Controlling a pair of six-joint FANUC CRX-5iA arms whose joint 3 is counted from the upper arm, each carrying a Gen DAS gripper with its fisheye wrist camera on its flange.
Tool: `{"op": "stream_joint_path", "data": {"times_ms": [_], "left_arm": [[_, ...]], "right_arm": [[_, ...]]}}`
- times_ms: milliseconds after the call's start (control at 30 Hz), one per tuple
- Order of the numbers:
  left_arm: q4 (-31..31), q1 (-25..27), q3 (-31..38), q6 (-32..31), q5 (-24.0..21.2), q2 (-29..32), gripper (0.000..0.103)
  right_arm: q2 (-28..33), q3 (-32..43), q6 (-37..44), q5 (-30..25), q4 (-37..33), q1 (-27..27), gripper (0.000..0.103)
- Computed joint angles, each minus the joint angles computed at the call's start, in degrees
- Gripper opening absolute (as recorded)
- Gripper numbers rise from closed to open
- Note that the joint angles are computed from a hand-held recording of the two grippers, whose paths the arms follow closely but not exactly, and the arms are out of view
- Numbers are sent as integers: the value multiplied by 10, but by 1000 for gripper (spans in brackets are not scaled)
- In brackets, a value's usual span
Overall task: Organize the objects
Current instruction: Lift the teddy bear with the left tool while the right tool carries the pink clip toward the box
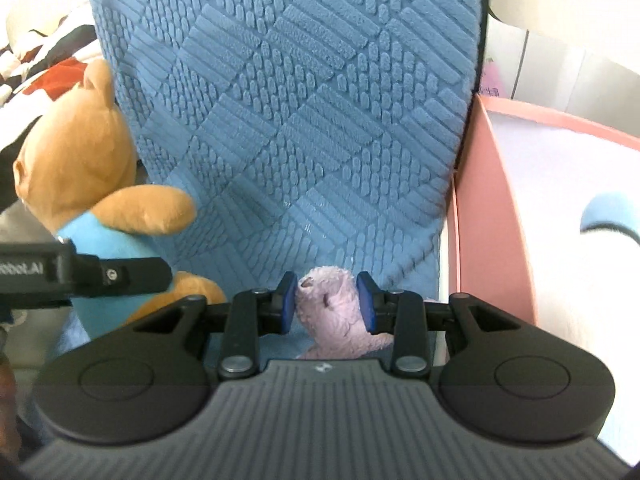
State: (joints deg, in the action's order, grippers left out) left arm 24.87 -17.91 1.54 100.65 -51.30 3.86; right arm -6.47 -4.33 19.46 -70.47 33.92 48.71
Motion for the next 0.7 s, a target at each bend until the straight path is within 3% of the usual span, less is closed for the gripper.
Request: {"op": "stream_joint_path", "data": {"times_ms": [333,433,700], "left_arm": [[-11,-10,-26,-1,-10,-23,69],[2,18,-77,-33,-21,-75,69],[2,15,-104,-32,-32,-105,69]], "right_arm": [[-40,-19,-53,-42,3,51,36],[-49,-26,-64,-52,4,64,36],[-66,-43,-97,-82,24,106,36]]}}
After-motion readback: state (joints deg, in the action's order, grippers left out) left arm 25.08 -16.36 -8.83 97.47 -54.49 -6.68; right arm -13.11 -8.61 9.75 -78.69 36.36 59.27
